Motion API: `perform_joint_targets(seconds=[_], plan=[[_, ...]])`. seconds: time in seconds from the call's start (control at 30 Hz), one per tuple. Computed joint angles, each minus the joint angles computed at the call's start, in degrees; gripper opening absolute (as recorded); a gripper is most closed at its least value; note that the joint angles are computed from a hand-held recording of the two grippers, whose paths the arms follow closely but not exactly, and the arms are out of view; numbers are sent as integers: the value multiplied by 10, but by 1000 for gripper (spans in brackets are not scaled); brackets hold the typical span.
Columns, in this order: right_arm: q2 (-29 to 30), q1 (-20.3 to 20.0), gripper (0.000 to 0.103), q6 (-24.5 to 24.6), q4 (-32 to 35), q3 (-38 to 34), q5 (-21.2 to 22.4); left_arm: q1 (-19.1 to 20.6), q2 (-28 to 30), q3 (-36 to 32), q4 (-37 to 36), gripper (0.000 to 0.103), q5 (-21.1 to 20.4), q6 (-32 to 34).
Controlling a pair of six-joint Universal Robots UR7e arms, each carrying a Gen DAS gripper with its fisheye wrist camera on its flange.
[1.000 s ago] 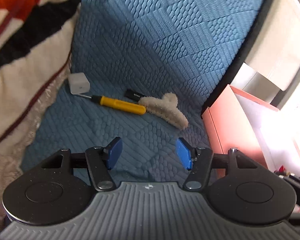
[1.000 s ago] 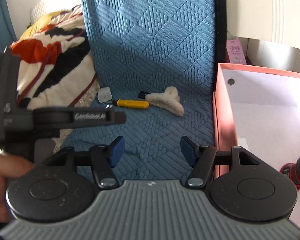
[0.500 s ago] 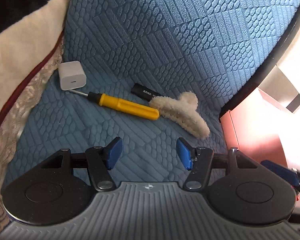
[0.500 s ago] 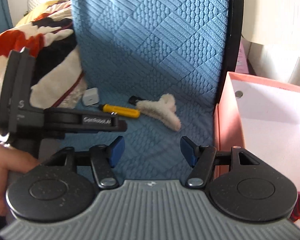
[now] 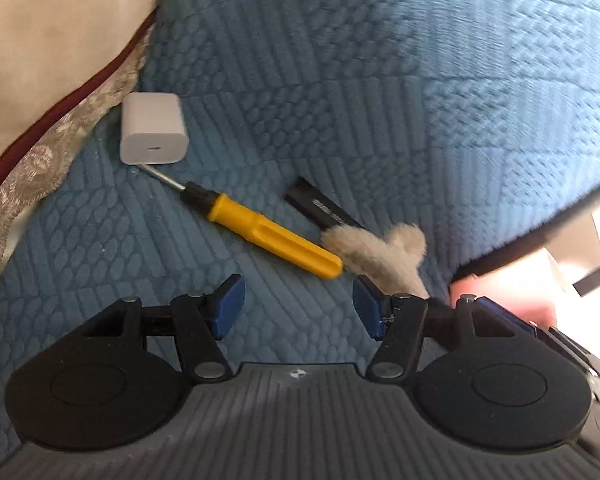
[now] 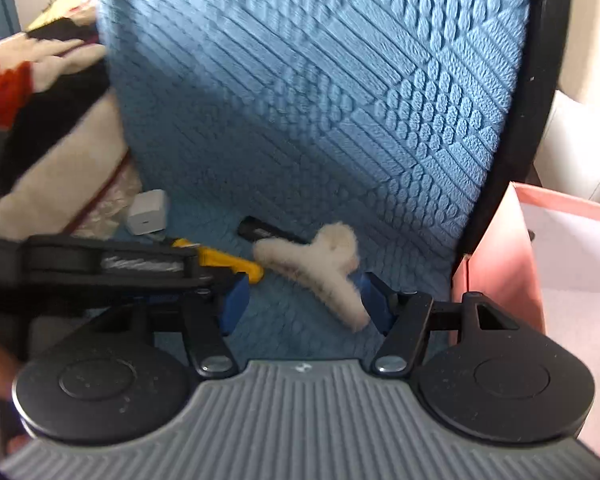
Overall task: Organize rigid objects
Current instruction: 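Grasp the yellow screwdriver with the left tool while the right tool grasps the white hair clip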
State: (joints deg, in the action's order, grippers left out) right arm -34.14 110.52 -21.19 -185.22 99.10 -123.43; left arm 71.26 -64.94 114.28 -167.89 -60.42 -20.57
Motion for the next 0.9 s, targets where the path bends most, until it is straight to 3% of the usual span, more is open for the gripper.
perform_joint_targets(seconds=[0.13,0.33,0.5,0.7,0.77,0.9], plan=[[6,-13,64,17,27,-19,-5,12,5,-11,5,66,-21,-22],[36,-16,64,-73,16,-38,-36,13,11,-13,-6,66,-14,-31],[38,-23,63,-77,37,-38,-31,16,7,-11,-16,66,-21,-41],[42,-20,42,-116,36,-37,-13,21,9,-12,-25,64,-29,-56],[47,-15,21,-122,44,-42,-24,20,8,-10,-26,63,-27,-61],[46,-7,16,-126,48,-35,-15,20,9,-13,-26,57,-30,-63]])
